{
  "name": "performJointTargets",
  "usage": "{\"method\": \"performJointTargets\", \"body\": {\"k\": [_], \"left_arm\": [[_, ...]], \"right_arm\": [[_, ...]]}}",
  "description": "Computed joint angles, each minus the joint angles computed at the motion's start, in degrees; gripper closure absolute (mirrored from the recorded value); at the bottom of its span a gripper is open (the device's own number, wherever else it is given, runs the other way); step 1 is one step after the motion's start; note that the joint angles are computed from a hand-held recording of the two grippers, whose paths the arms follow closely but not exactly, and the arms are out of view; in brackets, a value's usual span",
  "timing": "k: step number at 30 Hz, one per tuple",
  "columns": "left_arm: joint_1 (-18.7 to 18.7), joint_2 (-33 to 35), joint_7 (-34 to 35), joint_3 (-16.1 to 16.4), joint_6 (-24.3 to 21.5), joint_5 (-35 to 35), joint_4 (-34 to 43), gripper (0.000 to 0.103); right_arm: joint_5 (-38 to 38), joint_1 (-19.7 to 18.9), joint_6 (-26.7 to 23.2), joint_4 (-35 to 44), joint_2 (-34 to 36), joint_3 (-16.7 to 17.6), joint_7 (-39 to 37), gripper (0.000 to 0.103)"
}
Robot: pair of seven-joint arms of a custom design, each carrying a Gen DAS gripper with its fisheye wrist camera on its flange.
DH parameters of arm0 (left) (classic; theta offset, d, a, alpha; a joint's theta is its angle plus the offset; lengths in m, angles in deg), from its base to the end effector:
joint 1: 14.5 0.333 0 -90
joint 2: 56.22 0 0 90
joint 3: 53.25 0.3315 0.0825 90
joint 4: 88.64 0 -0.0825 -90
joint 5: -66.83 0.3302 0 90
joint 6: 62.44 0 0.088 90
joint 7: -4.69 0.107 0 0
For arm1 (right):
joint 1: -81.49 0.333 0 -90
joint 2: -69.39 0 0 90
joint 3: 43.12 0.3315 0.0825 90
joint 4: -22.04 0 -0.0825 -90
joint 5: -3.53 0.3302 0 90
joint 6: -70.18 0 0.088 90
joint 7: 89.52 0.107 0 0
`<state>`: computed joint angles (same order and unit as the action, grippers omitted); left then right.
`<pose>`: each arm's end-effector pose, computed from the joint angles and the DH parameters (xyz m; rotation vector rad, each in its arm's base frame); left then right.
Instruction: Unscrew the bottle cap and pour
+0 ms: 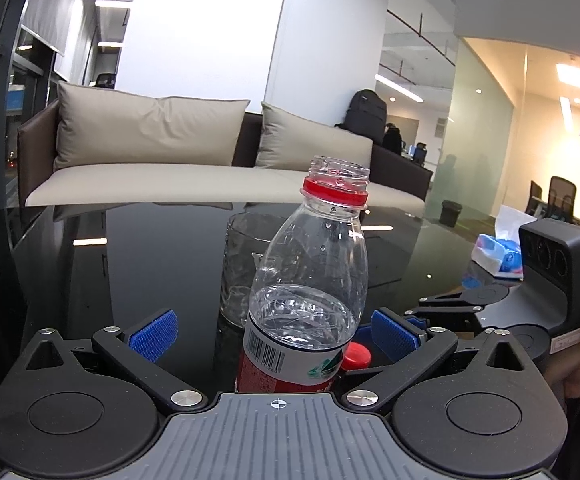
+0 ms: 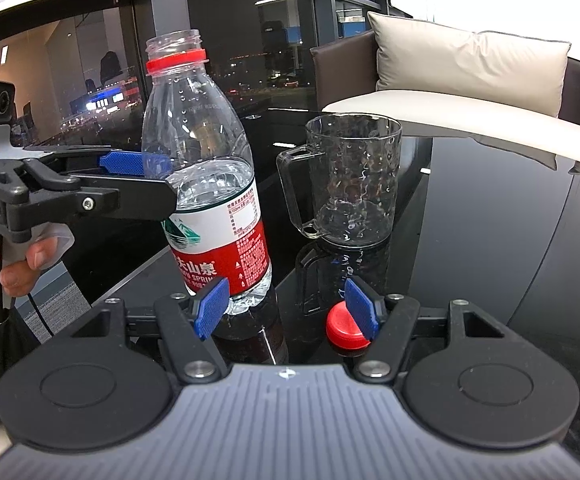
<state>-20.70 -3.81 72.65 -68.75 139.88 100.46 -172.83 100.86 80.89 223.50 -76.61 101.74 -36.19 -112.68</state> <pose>0.6732 -0.2617 0.3363 -1.2334 1.9478 -1.4148 0.6498 0.0300 0.3232 -1.8700 1.0404 -0.4516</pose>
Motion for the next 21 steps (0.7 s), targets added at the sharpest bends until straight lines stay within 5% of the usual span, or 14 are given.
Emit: {"method": "performJointTargets", "body": {"k": [6, 21], "left_arm": [[-3.4, -1.9, 0.0, 4.0, 2.5, -3.5, -2.8, 0.001], [-4.8, -3.9, 1.0, 5.6, 4.1, -5.7, -6.0, 0.001]], "right_arm": [[-0.1, 0.0, 0.0, 0.0, 0.0, 0.1, 0.0, 0.036], [-0.3, 0.0, 0.2, 0.1, 0.1, 0.1, 0.4, 0.036]]}}
